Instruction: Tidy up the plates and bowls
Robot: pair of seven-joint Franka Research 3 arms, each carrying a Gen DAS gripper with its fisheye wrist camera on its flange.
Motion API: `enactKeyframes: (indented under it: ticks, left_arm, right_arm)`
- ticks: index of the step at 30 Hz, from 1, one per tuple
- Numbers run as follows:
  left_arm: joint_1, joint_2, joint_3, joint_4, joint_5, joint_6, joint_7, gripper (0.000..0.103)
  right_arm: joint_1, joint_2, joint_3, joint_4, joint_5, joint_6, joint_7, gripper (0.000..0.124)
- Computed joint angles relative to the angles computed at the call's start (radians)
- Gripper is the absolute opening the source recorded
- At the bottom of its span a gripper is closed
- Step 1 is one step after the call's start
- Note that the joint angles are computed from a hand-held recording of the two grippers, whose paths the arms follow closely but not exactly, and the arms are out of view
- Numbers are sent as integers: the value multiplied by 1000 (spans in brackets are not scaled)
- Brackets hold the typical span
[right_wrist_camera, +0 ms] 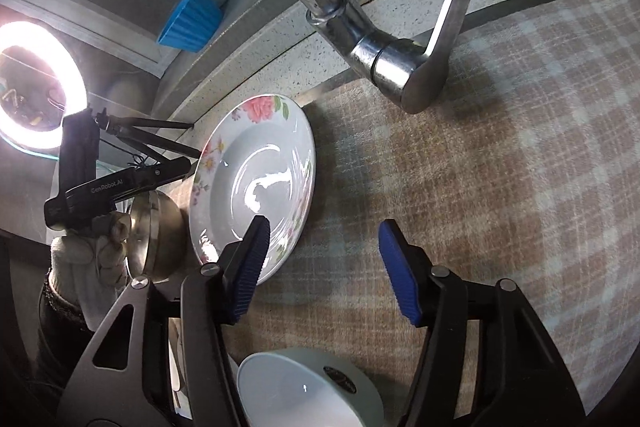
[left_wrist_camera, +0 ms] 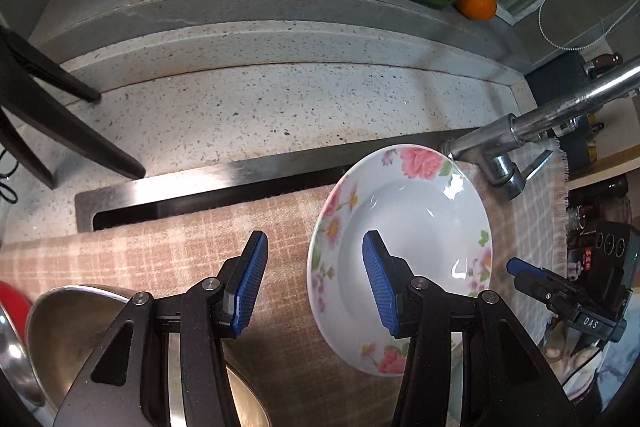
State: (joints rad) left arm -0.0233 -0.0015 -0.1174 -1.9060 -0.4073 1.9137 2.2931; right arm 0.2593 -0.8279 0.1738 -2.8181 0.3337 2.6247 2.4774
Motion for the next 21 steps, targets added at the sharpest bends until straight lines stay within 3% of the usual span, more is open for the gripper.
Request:
enactKeyframes:
  ticks: [15,21]
  left_arm:
    - [-27,4,-18,-4,57,17,10,43]
    - [-37,2,-24,-21,81,30,18,29]
  right_arm:
    - [29,99,-37,27,37,45,-71,35]
    - [42,137,-53,44,62,60,-109,21]
